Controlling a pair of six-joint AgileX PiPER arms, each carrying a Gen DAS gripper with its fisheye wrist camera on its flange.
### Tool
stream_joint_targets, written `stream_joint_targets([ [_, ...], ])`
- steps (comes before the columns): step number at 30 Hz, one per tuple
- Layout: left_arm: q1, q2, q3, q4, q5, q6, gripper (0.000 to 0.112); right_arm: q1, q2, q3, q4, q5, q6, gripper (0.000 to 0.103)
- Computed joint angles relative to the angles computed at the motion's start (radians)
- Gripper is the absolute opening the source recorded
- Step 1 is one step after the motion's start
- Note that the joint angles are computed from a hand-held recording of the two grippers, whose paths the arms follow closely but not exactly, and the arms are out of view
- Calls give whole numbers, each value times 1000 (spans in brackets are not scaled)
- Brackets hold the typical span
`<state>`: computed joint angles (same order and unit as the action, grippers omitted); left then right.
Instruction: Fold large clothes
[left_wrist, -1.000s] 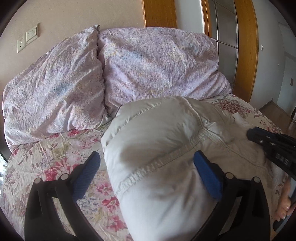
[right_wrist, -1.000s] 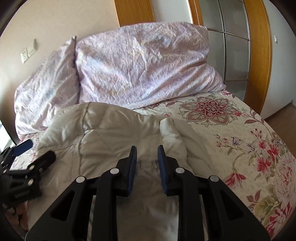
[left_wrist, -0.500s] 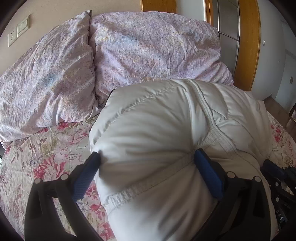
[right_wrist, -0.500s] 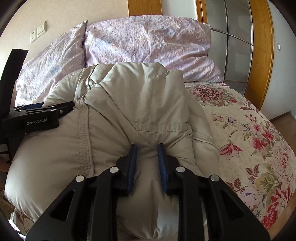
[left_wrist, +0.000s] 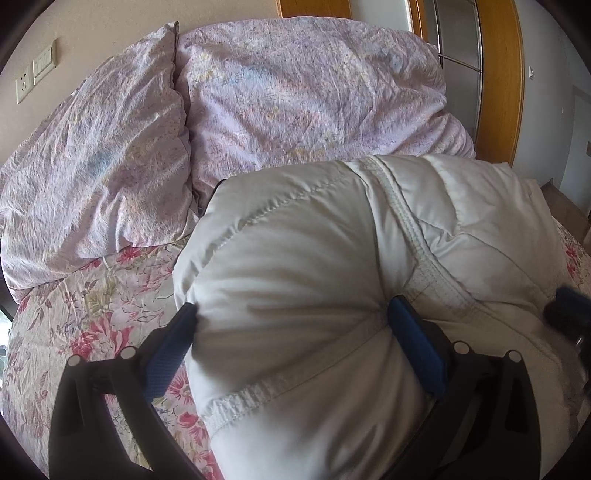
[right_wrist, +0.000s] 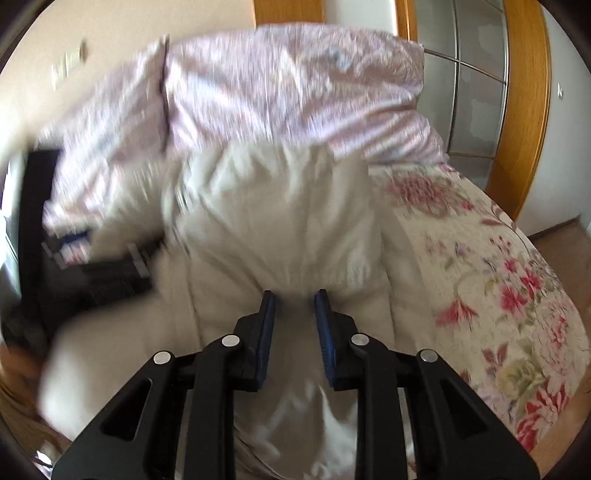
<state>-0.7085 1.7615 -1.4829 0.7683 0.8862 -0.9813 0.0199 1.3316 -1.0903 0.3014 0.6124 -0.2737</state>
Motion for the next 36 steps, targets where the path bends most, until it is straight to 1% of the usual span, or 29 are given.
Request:
stream_joint_targets([
  [1, -2, 1, -1, 4, 4, -4, 101, -7, 9, -41, 28, 2, -4, 24],
  [3, -4, 0, -1, 9, 7, -7, 101, 7, 60, -135, 32, 8, 19, 26],
  [6, -7, -1, 3, 17, 4, -17, 101, 55, 188, -271, -114, 37, 176, 26],
  [8, -9, -6, 14, 28, -4, -32, 101, 73, 258, -309, -205, 35, 261, 26],
  [10, -12, -10, 23, 41, -12, -47, 101, 68, 274, -278, -200, -14, 260, 26],
  [12, -19, -11, 27, 60, -14, -65, 101, 68, 271, -210, -207, -102, 262, 26],
  [14, -31, -8, 28, 86, -5, -88, 101, 81, 265, -157, -260, -174, 309, 26],
  [16, -44, -3, 29, 119, 8, -115, 101, 87, 276, -153, -291, -184, 337, 26],
  [17, -48, 1, 25, 124, 15, -118, 101, 83, 284, -161, -280, -175, 327, 26],
  [19, -52, 17, 3, 122, 35, -111, 101, 64, 311, -193, -203, -139, 260, 25],
  [20, -55, 30, -16, 120, 54, -102, 101, 54, 327, -213, -166, -115, 229, 25],
  [22, -60, 58, -59, 111, 95, -78, 101, 46, 358, -258, -149, -61, 220, 25],
  [25, -68, 78, -91, 112, 138, -58, 101, 75, 383, -307, -251, -3, 296, 25],
  [27, -65, 49, -71, 94, 131, -46, 101, 97, 377, -324, -318, 36, 336, 27],
  [28, -62, 18, -48, 69, 122, -40, 101, 103, 374, -344, -336, 76, 332, 27],
  [29, -54, -33, -7, 29, 89, -41, 101, 101, 366, -368, -334, 130, 311, 31],
  [30, -35, -99, 49, -25, 34, -35, 101, 83, 346, -386, -300, 179, 268, 52],
  [31, -14, -157, 96, -82, -13, -20, 101, 51, 315, -385, -245, 200, 217, 69],
  [32, 18, -219, 141, -165, -62, 23, 101, 0, 267, -363, -158, 197, 140, 98],
  [33, 59, -277, 185, -265, -113, 92, 101, -34, 227, -344, -96, 190, 92, 102],
  [34, 98, -320, 219, -365, -152, 169, 101, -84, 196, -342, -10, 218, 21, 102],
  [35, 137, -357, 254, -465, -189, 248, 101, -131, 194, -368, 57, 278, -30, 102],
  [36, 176, -385, 279, -565, -206, 327, 101, -199, 210, -406, 148, 374, -93, 102],
])
